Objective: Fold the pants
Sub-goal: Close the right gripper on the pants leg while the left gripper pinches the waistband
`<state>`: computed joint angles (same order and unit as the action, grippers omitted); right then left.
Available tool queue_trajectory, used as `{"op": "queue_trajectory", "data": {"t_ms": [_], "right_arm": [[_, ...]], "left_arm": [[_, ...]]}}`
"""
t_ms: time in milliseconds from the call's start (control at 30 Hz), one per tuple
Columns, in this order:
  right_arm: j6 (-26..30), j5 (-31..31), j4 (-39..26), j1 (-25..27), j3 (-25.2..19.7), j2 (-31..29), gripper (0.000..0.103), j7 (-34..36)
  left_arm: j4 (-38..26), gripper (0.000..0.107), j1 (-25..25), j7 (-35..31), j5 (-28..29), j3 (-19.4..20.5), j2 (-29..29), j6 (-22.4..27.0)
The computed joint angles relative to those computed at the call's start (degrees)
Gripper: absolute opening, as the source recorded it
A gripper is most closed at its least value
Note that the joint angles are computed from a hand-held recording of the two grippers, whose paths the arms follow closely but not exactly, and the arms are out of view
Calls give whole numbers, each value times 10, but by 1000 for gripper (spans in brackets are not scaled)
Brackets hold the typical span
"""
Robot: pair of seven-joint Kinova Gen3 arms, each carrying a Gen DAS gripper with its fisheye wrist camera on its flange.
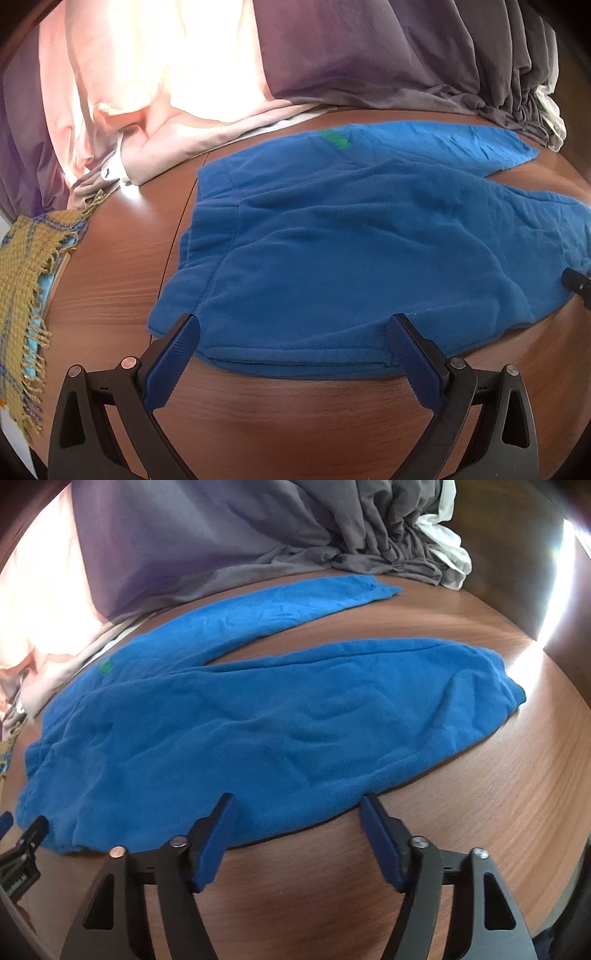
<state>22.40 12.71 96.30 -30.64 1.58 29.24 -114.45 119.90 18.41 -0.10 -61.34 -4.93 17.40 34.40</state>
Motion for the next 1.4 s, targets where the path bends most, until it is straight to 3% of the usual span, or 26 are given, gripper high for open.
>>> {"op": "queue_trajectory", "data": {"t_ms": [167,333,467,833,1033,1167,1300,1400], "right_arm": [[-6,39,2,-27,30,1,25,-13],[-7,66,8,-43,50,-8,17,-27],[10,74,0,-40,46,-2,17,-38],[19,102,-2,-50,48,1,18,-72],[9,95,9,-47,48,-4,37,-91],[2,82,18,-39,42,-11,49,-108],[-7,57,31,-28,29,-21,49,-120],[-3,18,28,0,-5,-26,49,-106]], "left_arm": [[-9,103,-7,-28,29,6,7,1],[-11,103,-14,-60,68,2,6,-10],[-13,103,-18,-82,100,-4,4,-18],[-14,103,-11,-113,114,-16,0,-25],[-3,103,-10,-101,107,-17,-12,-33],[7,103,0,-51,88,-24,-20,-29],[14,103,4,-8,75,-18,-27,-2],[22,103,5,11,62,-4,-37,26]]}}
